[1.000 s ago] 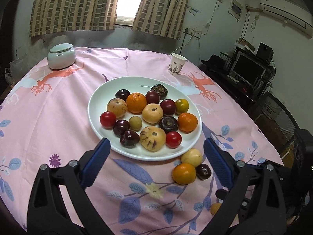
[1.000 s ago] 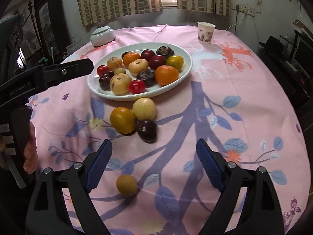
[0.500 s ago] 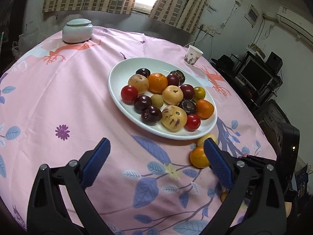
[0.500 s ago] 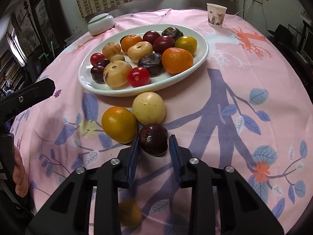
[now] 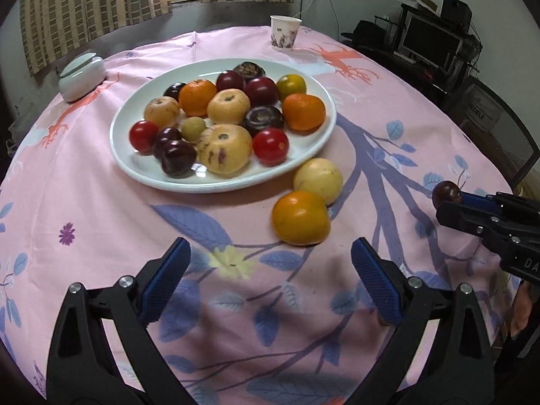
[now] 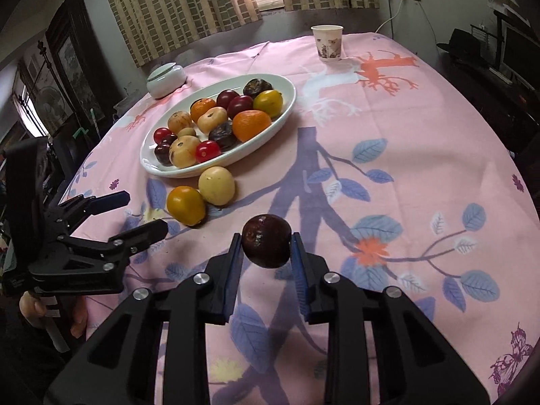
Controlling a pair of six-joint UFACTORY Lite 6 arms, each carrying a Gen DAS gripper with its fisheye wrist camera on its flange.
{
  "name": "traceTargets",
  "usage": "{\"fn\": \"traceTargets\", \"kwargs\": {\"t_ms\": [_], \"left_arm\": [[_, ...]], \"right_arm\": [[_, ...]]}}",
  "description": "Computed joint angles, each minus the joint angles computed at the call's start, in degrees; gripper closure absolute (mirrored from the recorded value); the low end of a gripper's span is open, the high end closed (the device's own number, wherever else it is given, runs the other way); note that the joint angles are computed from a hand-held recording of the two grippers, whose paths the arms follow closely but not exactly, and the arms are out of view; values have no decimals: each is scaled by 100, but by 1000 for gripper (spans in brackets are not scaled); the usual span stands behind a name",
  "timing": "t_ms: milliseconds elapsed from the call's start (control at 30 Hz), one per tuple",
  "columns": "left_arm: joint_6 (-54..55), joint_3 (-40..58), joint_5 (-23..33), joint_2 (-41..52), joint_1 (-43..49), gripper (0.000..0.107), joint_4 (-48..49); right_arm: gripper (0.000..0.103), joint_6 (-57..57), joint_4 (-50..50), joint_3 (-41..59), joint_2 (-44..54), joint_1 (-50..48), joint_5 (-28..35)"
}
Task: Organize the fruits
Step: 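Grasp the orange with the left tool while the right tool holds the plum, then lower the orange and plum onto the plate and open both tools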
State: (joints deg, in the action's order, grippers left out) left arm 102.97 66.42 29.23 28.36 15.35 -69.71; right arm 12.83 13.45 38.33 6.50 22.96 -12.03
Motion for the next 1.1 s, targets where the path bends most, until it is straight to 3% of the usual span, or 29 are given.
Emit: {"fn": "traceTargets", "kwargs": {"t_ms": [133, 233, 300, 400, 433, 467, 867, 1100], "left_arm": [[-328, 158, -470, 253, -479, 12, 111], [-560, 274, -672, 440, -667, 27, 256], [-432, 268, -701, 439, -689, 31, 101], [-320, 279, -675, 438, -667, 47, -69], [-317, 315, -633, 456, -650, 59, -97], [-328, 362, -475, 479, -597, 63, -73], [350, -166, 98, -103, -130, 63, -613], [-20, -252, 620, -277, 383, 63, -153]], "right_arm": [[74, 1016, -1088, -423, -368, -228, -166], [74, 1429, -1513, -685, -604, -294, -269], [74, 1745, -1854, -769, -662, -321, -360], [74, 1953, -2076, -766, -689, -287, -396], [74, 1947, -2067, -761, -703, -260, -390], [74, 1918, -2024, -742, -708, -220, -377], [74, 762, -672, -586, -882, 219, -100], [74, 1015, -921, -295, -567, 366, -59]]}}
